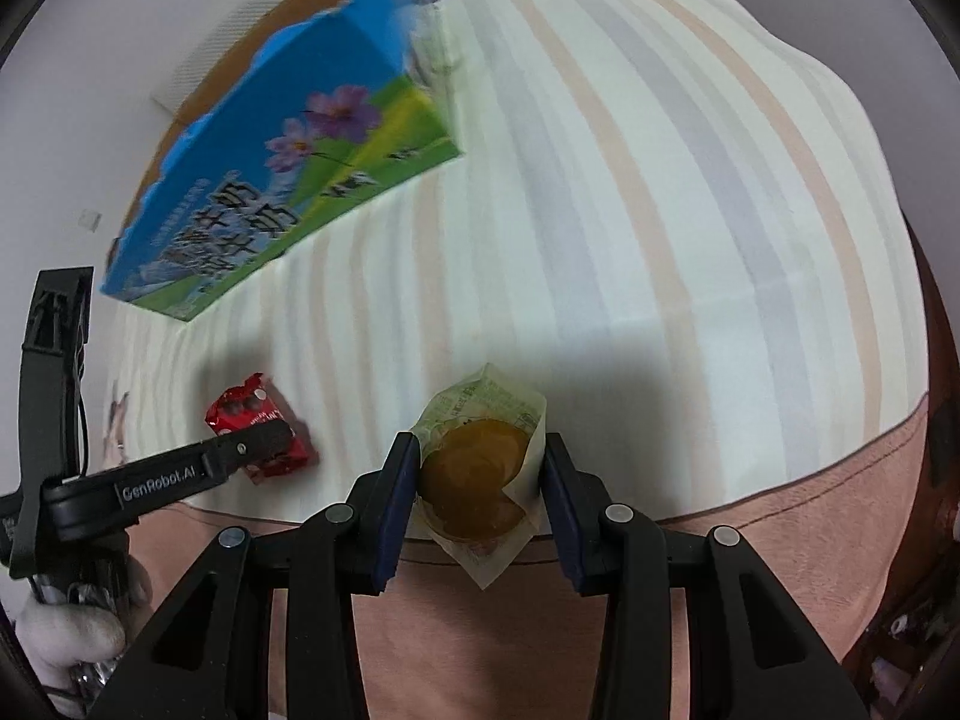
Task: Organize snacks
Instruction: 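Carry both items into the box and open both tools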
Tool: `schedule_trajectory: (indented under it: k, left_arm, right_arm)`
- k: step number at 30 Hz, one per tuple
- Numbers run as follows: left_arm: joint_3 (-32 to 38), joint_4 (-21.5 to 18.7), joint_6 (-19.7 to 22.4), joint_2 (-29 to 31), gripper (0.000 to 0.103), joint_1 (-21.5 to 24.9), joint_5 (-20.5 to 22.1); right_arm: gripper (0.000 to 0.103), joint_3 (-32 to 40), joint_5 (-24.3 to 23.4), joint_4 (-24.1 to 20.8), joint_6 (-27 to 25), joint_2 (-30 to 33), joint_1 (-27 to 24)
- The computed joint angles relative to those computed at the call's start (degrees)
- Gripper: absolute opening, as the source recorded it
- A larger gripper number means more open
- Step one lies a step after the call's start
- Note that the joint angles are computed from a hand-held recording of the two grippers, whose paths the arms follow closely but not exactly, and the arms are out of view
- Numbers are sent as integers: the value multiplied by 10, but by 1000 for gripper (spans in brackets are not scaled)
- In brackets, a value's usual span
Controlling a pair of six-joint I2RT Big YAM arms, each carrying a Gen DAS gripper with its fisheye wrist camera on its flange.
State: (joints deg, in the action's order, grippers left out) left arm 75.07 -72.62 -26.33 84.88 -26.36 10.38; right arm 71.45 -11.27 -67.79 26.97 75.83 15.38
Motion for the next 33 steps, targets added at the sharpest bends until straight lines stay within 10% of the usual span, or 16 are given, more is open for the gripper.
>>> schedule_trajectory:
  k: [15,24,33]
  left_arm:
    - [181,-69,55,-41,37,77,22]
    - [389,-118,108,119,37,114,-17]
    - [643,-220,164,323,37,145,-69]
  right_arm:
    - [44,211,-70,-20,-23,66,34]
    - [44,458,-54,-83,-50,229,23]
    - [44,863,-16,-265,-84,504,11]
